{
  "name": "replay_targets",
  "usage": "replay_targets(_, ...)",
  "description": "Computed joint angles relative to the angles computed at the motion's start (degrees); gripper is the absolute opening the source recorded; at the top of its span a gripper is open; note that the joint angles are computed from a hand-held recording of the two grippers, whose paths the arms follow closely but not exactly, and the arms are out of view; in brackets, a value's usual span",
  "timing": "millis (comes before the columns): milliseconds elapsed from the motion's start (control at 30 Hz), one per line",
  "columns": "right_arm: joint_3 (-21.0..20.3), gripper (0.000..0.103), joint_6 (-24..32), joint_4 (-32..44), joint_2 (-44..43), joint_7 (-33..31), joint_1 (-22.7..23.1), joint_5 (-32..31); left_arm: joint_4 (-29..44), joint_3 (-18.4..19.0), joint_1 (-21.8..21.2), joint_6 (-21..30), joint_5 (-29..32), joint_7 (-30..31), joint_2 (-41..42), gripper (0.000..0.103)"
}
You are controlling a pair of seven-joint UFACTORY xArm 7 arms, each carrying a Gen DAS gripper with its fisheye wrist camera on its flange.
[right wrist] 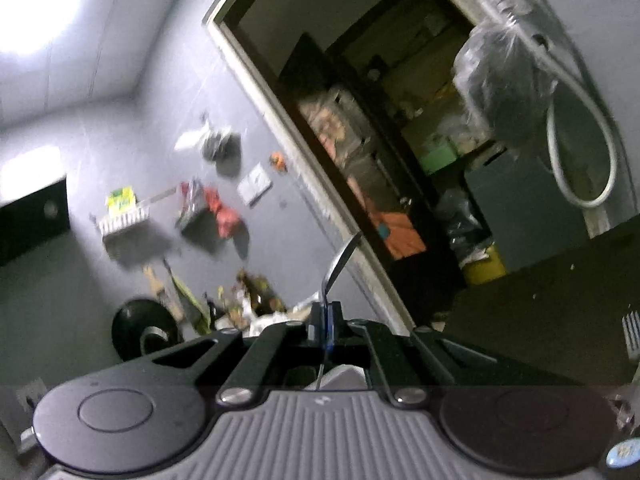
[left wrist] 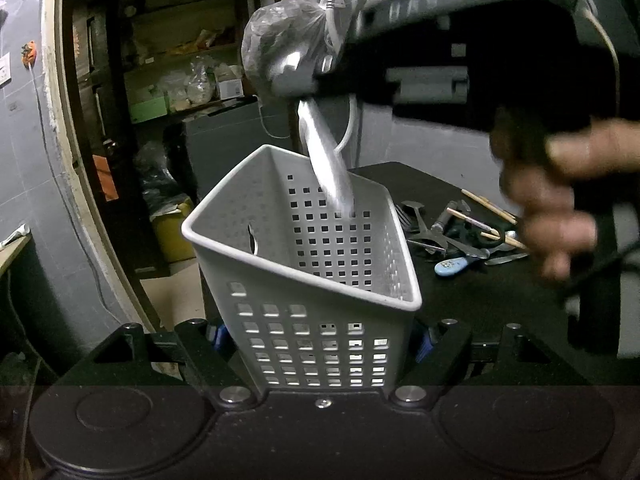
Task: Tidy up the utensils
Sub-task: 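Lift the spoon with the right tool and lower it into the basket, then open the right tool to release the spoon and withdraw it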
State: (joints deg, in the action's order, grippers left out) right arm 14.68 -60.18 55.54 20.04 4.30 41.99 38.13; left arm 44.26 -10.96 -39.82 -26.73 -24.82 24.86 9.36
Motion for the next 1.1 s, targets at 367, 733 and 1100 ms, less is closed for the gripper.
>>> replay_targets(367, 1.35, 0.003, 2.18, -1.65, 0.55, -5.40, 4.11, 6.62, -0.05, -0.18, 1.08, 0.09, 3.08, -1.90, 0.25, 0.080)
replay_targets(733, 1.65, 0.029, 4.56, -2.16, -0.62, -8.96, 5.82, 10.84, -0.13, -0.06, 1.17, -0.01, 3.89, -2.49, 0.34, 0.080)
replay_targets(1100, 3.41, 0.092, 0.11, -2.90, -3.88, -17.39, 8.03, 18.85, -0.12, 0.03, 1.02, -0.04, 3.80, -2.48, 0.41, 0.080)
